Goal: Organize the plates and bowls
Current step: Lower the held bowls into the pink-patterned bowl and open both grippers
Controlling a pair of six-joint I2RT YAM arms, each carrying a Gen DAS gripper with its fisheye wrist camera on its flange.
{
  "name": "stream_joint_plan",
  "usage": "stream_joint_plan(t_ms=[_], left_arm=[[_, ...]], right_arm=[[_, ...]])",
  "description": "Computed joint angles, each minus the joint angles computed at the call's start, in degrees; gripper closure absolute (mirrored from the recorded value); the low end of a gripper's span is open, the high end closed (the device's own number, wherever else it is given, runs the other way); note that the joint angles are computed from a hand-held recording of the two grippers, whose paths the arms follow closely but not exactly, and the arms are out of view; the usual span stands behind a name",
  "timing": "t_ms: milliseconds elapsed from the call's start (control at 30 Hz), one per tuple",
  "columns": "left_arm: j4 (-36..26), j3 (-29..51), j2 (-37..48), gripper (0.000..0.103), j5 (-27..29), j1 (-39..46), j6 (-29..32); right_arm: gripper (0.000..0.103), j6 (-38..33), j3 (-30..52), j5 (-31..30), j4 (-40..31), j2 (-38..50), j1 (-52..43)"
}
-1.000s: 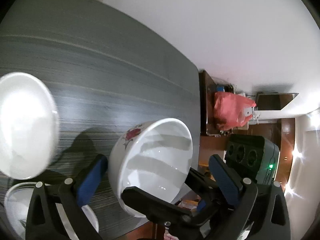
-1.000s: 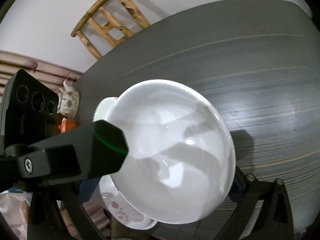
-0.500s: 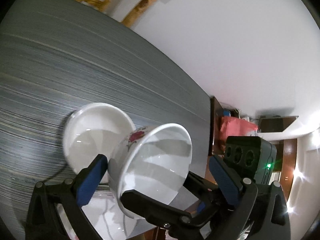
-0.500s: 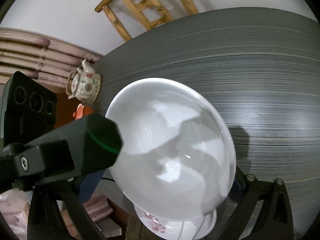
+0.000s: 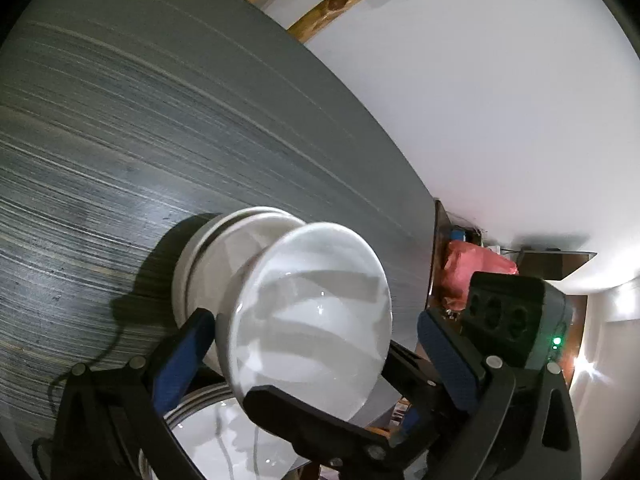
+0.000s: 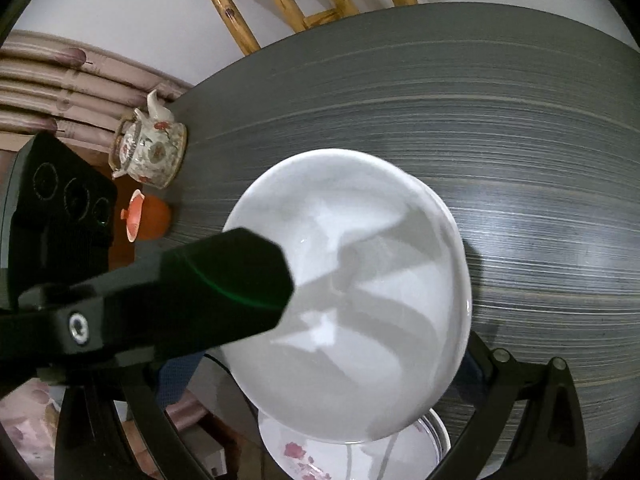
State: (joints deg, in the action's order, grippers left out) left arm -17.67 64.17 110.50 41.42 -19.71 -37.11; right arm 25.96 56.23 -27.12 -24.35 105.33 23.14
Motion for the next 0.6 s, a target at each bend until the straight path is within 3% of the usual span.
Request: stream_joint_plan(t_ms=[600], left_arm=[[2.1, -1.4, 1.1, 0.0, 2.5, 2.0, 0.8]], right_arm=[[0.0, 0.9, -0.1, 2.8, 2.7, 1.2, 1.5]])
